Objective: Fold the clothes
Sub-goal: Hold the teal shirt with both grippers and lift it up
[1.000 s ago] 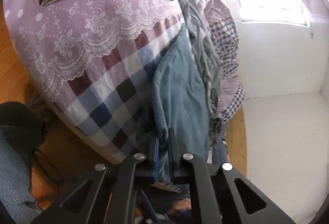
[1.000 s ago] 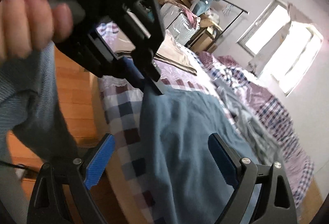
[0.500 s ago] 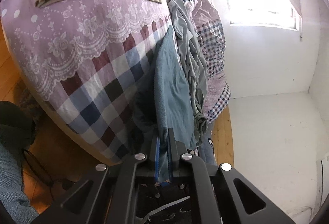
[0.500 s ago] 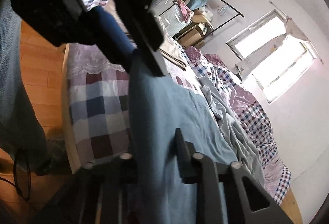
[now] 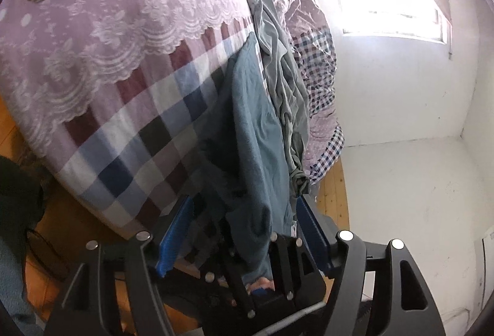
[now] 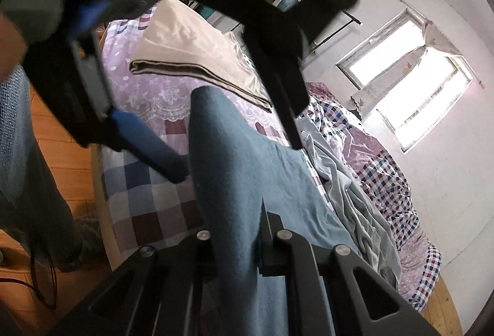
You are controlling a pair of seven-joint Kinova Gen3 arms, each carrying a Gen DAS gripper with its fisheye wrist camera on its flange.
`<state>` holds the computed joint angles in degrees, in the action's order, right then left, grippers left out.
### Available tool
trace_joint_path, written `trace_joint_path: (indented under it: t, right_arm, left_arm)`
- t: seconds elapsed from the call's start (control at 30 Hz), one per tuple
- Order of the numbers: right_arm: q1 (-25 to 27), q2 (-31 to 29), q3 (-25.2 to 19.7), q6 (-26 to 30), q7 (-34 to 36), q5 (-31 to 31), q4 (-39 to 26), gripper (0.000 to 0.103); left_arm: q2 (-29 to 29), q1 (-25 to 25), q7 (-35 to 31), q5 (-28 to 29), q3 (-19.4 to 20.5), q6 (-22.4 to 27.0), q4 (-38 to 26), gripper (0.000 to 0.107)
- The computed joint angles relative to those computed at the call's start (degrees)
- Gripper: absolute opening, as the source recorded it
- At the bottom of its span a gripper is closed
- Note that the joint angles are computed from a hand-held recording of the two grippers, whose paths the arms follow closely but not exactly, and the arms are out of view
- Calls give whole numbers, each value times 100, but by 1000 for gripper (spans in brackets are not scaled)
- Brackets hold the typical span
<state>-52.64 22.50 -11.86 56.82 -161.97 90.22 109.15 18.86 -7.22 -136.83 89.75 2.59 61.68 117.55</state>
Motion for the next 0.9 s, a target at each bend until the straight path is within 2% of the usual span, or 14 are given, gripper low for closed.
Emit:
trace_joint_path:
  t: [0.1, 0.17, 0.3, 0.43, 0.57, 0.67, 0.7, 0.77, 0.83, 0.87, 0.9]
  right_arm:
    - [-12, -8, -5, 14, 19, -14, -1, 9]
    - [-5, -27, -12, -19, -2, 23, 27, 9]
    - [58, -97, -61, -175, -75, 154, 140, 9]
    - [109, -116, -86, -230, -113, 206, 177, 9]
    - [78, -106, -111, -150, -166, 241, 217, 10]
    - [35, -79, -121, -29, -256, 301, 245, 10]
    - [3, -62, -127, 41, -296, 320, 255, 10]
    - [-62, -24, -135, 194, -388, 369, 283, 16]
    - [-135, 29, -138, 397, -501, 389, 309, 30]
    - [-164, 66, -126, 509, -527, 379, 309, 43]
    - [-188, 102, -112, 621, -547, 354, 306, 45]
  left_arm:
    - [58, 38, -175, 276, 12, -65, 9, 71]
    - [109, 58, -160, 230, 9, -68, -74, 67]
    - [198, 83, 70, -64, 58, -100, -275, 67]
    - [251, 67, 30, -63, 115, -112, -337, 63]
    - [293, 95, 224, -290, 158, -196, -464, 33]
    - [269, 86, 240, -302, 181, -271, -446, 22]
    - [248, 87, 200, -271, 187, -298, -432, 16]
    - [198, 86, 129, -233, 188, -327, -404, 12]
    - [137, 80, 68, -225, 177, -328, -366, 9]
    - [106, 79, 37, -221, 169, -327, -348, 9]
    - [90, 67, 6, -196, 164, -301, -331, 8]
